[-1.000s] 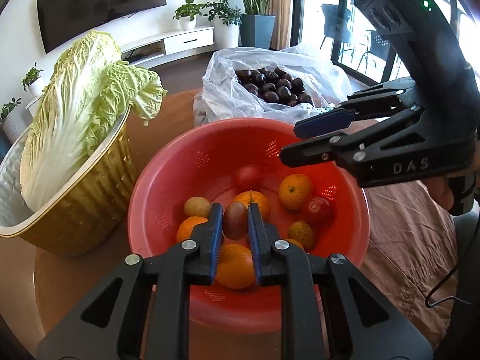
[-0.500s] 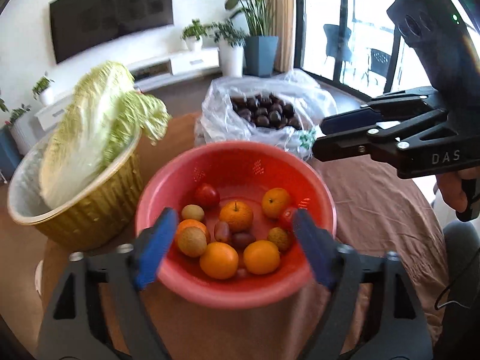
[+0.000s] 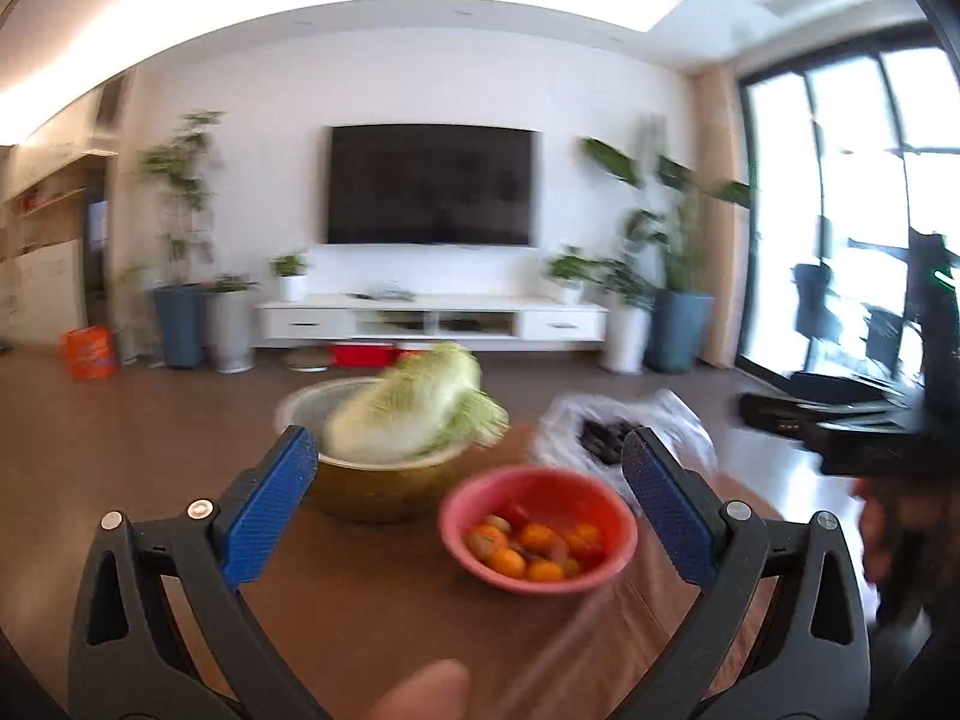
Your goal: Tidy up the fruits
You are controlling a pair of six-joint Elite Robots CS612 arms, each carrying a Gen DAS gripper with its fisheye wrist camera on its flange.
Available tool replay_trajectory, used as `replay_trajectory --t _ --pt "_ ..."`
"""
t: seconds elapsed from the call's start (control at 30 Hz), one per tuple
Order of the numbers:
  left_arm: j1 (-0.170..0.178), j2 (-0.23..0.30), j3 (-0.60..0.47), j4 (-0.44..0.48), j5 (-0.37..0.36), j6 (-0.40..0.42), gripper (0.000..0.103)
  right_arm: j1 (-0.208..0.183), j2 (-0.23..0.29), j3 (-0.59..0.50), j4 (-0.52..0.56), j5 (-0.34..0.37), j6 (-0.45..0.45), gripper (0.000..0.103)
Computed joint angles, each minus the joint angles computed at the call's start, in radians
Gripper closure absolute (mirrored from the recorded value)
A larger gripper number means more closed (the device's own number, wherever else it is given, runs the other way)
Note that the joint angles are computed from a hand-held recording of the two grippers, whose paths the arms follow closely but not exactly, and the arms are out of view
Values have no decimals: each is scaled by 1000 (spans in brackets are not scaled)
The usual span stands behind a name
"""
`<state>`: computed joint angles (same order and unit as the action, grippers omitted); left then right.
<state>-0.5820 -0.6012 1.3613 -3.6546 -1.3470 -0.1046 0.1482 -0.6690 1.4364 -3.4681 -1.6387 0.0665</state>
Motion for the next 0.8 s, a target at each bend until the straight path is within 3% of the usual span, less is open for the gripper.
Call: replay_trajectory --t 0.07,0.1,0.2,0.3,0.47,0.8 --pt "0 -29 16 43 -6 -10 0 12 -8 22 -112 -66 15 0" --pt "-3 -39 22 56 13 -17 0 18 -16 36 -169 -92 18 0" --pt "-22 -58 32 108 106 -22 0 34 -38 59 -206 -161 12 0" --pt "-34 -68 46 134 154 -45 0 52 -58 80 -186 -244 15 0" --pt "-40 -75 57 191 144 -88 0 70 -79 114 -103 -313 68 0" --pt "-44 -59 40 285 140 -118 0 74 -70 110 57 -319 147 0"
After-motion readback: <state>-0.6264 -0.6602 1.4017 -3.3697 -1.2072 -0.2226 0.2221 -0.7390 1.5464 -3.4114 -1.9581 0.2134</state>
